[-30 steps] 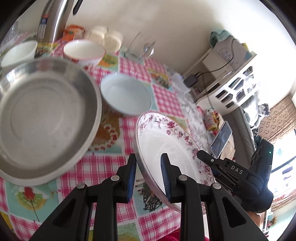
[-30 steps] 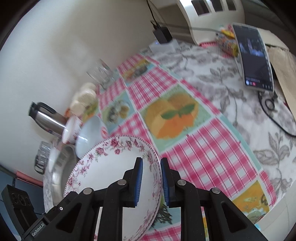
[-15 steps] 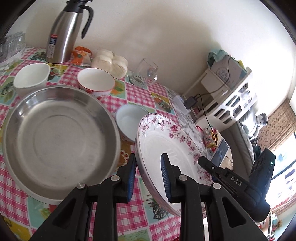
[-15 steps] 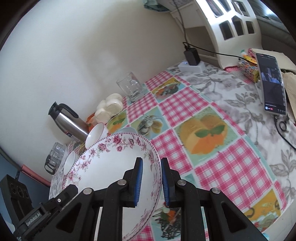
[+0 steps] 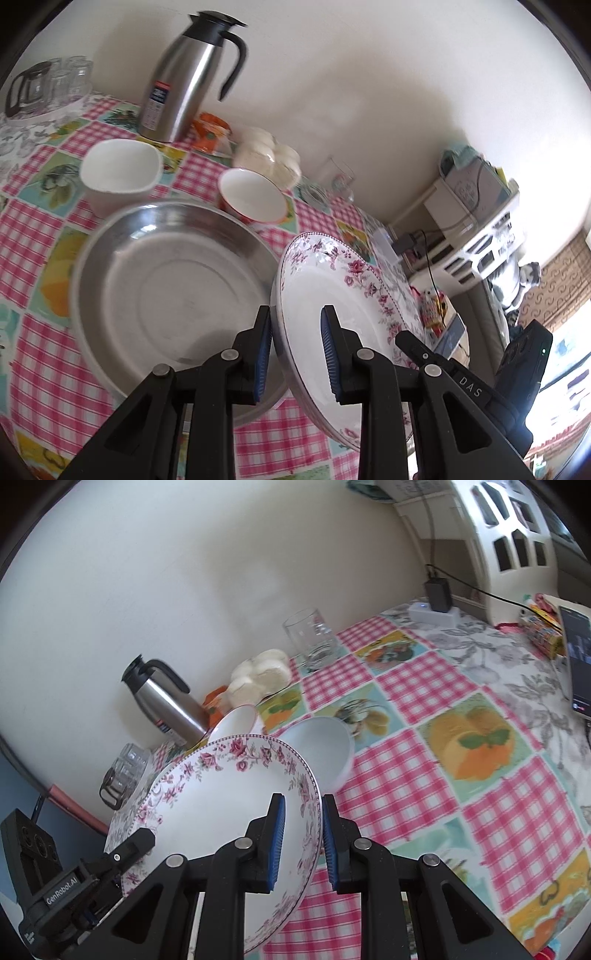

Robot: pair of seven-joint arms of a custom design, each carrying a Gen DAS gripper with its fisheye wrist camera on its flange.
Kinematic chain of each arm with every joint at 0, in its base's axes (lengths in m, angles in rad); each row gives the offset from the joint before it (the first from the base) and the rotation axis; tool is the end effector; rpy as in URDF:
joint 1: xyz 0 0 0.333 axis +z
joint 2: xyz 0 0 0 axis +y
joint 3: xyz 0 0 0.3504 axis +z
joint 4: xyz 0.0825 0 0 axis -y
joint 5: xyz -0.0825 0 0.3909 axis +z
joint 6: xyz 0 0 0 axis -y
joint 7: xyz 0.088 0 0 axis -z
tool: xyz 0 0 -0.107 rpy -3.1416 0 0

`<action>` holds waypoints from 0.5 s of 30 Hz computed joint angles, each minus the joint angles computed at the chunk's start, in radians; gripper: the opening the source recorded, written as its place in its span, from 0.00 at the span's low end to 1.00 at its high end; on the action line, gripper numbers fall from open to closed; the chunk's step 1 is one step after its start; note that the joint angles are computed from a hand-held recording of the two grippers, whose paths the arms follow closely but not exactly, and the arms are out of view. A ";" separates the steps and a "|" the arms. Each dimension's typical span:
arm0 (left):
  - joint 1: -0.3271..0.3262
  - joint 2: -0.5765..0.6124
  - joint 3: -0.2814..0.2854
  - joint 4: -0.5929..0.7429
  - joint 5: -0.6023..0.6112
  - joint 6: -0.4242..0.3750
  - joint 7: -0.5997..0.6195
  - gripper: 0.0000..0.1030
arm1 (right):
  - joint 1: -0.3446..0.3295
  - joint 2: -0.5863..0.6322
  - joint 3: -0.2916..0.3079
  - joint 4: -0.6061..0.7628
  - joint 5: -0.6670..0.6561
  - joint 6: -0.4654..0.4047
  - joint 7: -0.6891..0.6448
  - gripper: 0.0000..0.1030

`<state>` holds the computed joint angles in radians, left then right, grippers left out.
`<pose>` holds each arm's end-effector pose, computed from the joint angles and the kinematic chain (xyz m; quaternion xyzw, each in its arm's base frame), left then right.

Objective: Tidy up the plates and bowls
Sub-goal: 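Lift the rose-rimmed plate and carry it toward the steel tray with both grippers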

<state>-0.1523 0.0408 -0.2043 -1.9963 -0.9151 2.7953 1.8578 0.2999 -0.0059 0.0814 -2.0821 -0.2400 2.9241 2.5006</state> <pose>0.5871 -0.1774 0.5445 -0.6689 0.5958 -0.4444 0.0089 0.5513 0.2372 0.5604 -0.5264 0.7423 -0.1241 0.3956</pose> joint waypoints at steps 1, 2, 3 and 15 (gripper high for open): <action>0.004 -0.003 0.004 -0.004 -0.007 0.001 0.004 0.27 | 0.003 0.010 0.004 0.012 0.001 -0.002 -0.003 0.20; 0.009 -0.006 0.008 -0.007 -0.015 0.002 0.008 0.27 | 0.008 0.022 0.008 0.028 0.001 -0.005 -0.006 0.21; 0.012 -0.009 0.011 -0.010 -0.020 0.003 0.010 0.27 | 0.012 0.032 0.009 0.040 -0.003 -0.004 -0.002 0.20; 0.051 0.014 0.032 0.000 -0.013 0.017 -0.035 0.27 | 0.060 0.146 0.012 0.186 -0.006 -0.047 -0.017 0.20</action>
